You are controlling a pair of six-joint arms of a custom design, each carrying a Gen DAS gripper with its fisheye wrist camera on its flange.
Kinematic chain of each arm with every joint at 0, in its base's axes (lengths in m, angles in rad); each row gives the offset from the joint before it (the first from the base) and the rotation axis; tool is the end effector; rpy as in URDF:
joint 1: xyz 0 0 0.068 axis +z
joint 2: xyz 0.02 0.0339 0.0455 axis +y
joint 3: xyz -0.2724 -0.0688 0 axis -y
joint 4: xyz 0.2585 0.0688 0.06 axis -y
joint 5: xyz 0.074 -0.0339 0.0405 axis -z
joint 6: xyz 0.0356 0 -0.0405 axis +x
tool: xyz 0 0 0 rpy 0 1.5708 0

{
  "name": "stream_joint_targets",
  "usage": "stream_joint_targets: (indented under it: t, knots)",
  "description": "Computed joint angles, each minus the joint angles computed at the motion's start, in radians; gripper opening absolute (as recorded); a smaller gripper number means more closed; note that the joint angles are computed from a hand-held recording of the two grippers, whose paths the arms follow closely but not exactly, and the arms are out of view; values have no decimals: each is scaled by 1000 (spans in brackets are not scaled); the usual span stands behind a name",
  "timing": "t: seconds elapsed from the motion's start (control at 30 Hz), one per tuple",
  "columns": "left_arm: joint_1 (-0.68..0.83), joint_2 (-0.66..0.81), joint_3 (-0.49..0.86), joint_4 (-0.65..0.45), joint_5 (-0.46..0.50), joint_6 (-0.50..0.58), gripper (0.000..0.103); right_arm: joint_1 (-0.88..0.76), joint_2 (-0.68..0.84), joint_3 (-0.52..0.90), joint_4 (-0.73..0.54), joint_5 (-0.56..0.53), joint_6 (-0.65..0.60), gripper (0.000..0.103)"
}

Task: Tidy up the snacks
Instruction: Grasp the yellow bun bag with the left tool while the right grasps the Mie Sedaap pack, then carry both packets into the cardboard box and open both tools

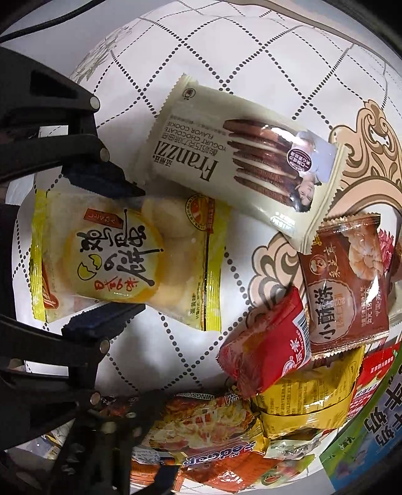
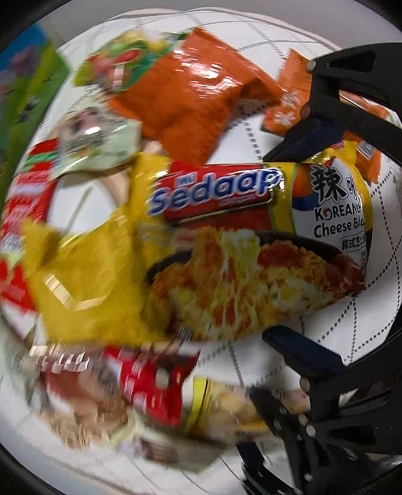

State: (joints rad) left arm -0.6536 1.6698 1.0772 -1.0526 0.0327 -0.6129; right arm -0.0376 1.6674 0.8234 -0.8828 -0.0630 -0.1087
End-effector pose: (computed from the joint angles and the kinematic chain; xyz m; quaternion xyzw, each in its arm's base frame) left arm 0.2269 -0.1753 0.1807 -0.0197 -0.9990 -0.0088 0.0396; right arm 0.2458 -0.0070 0.1231 0.0330 -0.9959 -0.0370 0.0754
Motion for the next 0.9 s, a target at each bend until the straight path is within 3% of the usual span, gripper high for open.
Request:
stream_joint_targets:
  t: [0.17, 0.33, 0.53, 0.73, 0.9]
  knots:
    - [-23, 18, 35, -7, 0, -14, 62, -53, -15, -6, -53, -61, 147, 92]
    - [13, -10, -7, 7, 27, 39, 63, -106, -2, -30, -108, -208, 177, 92]
    - [41, -10, -19, 19, 29, 89, 61, 34, -90, -48, -58, -96, 194, 92]
    - [53, -58, -28, 0, 9, 105, 54, 107, -122, -57, -65, -83, 288, 91]
    - [18, -138, -38, -52, 4, 87, 52, 105, -259, -84, -123, -69, 337, 90]
